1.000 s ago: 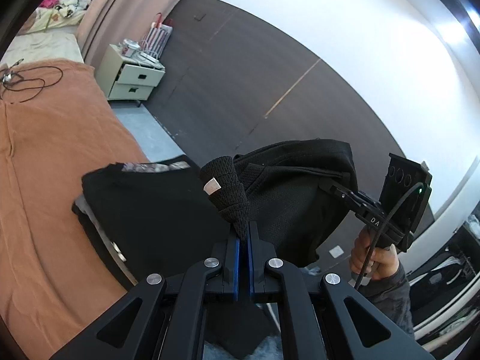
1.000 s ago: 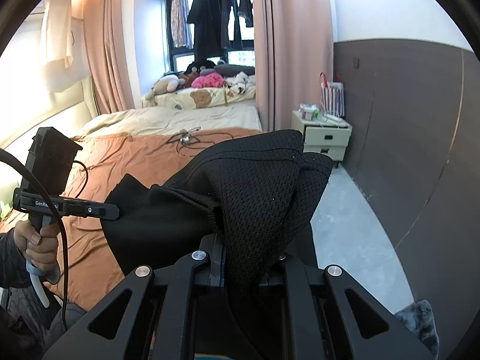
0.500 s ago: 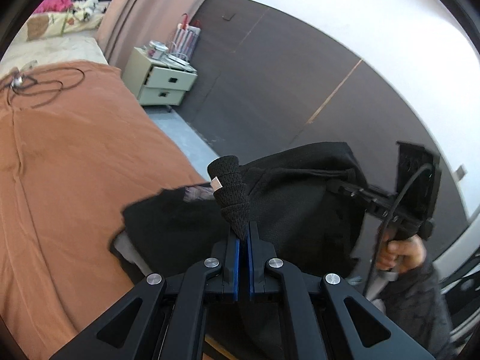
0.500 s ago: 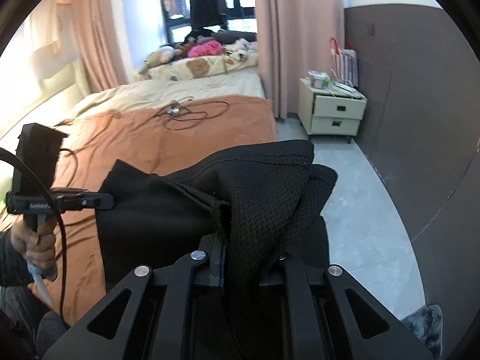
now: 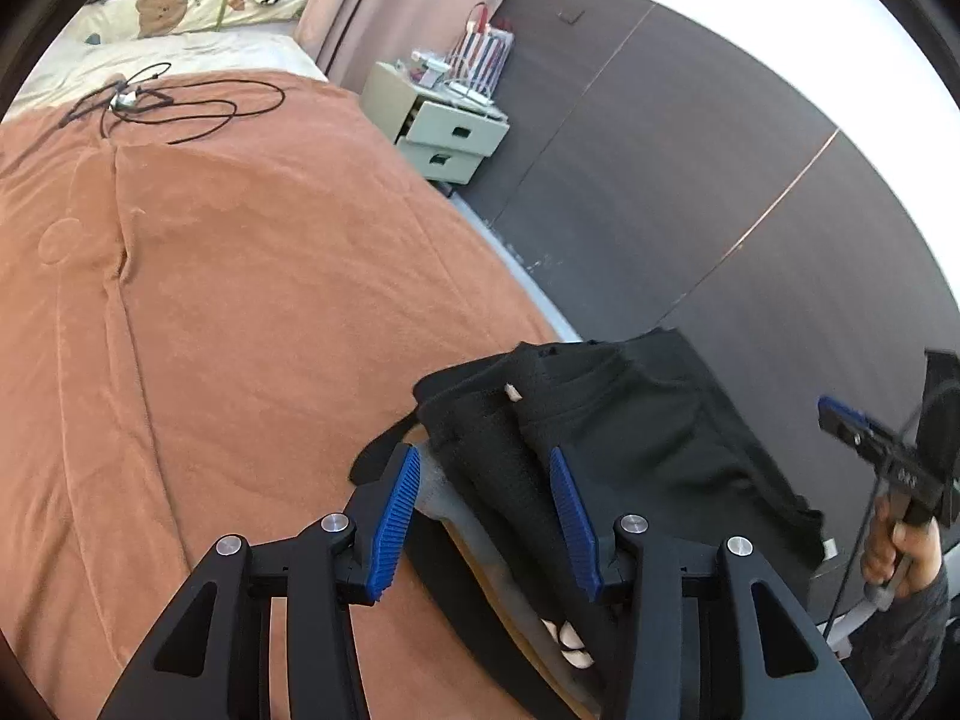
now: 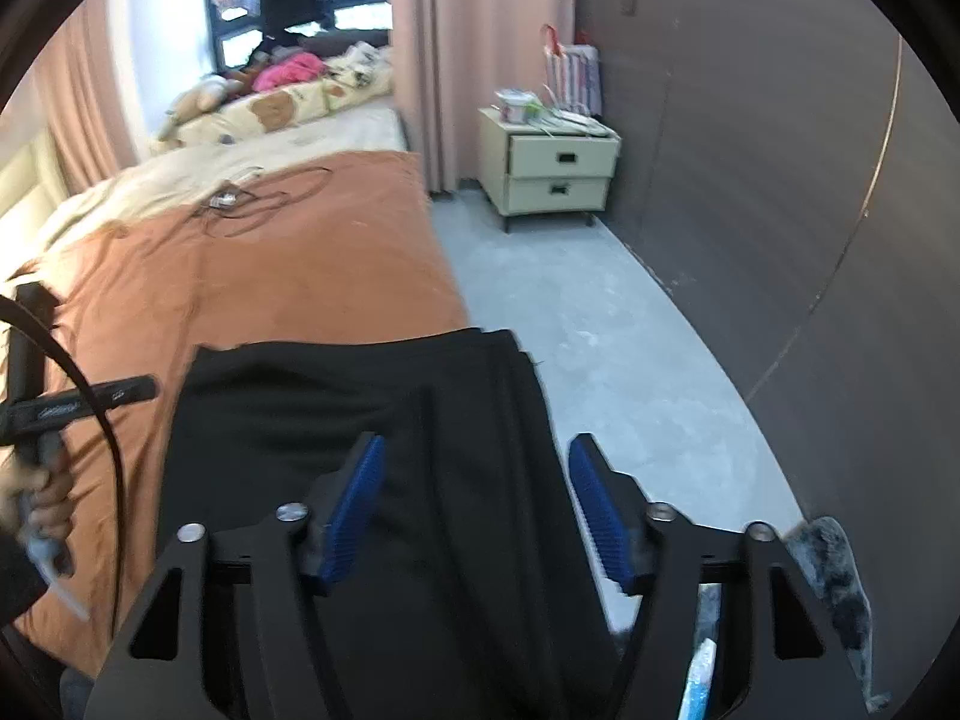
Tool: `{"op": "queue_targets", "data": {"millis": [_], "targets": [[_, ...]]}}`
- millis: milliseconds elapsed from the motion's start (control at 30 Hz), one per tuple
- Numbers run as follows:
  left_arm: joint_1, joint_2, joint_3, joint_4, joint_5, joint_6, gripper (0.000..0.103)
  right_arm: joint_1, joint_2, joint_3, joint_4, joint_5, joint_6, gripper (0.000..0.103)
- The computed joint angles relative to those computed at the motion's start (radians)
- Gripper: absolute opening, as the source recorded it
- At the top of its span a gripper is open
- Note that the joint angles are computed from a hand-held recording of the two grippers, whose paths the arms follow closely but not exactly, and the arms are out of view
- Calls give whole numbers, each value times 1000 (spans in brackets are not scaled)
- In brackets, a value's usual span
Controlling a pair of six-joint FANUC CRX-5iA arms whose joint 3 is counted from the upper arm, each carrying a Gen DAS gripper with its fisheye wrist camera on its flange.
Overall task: Fold small clothes
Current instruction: 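Lower the shirt onto the stack of folded clothes and open both tools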
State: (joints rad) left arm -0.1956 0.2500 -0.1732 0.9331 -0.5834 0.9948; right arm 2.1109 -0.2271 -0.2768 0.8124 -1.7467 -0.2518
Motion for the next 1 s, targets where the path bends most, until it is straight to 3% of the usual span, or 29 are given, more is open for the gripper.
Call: {"op": "queue_targets", "data": {"millis": [133,300,500,667,800,1000], "targets": [[-12,-16,-30,56,-25,-57,47,141,41,47,-4,-71,-75,40],[-42,-46,-59,54,-46,-58,47,274,89,76,-47,-125,-209,36],[-82,-83,-97,40,-56,-41,47,445,-17,5,-134,-250,-393,36],[-118,-80,-102,4,-88,9,47,429,-89,6,-186,-321,-435,36],[-145,-69,-92,-49,-131,68,47,438,-70,70,-323,-439,-597,35],[-165,-103,-113,-95,-170,100,47,521,-9,146,-292,-503,-657,35]]}}
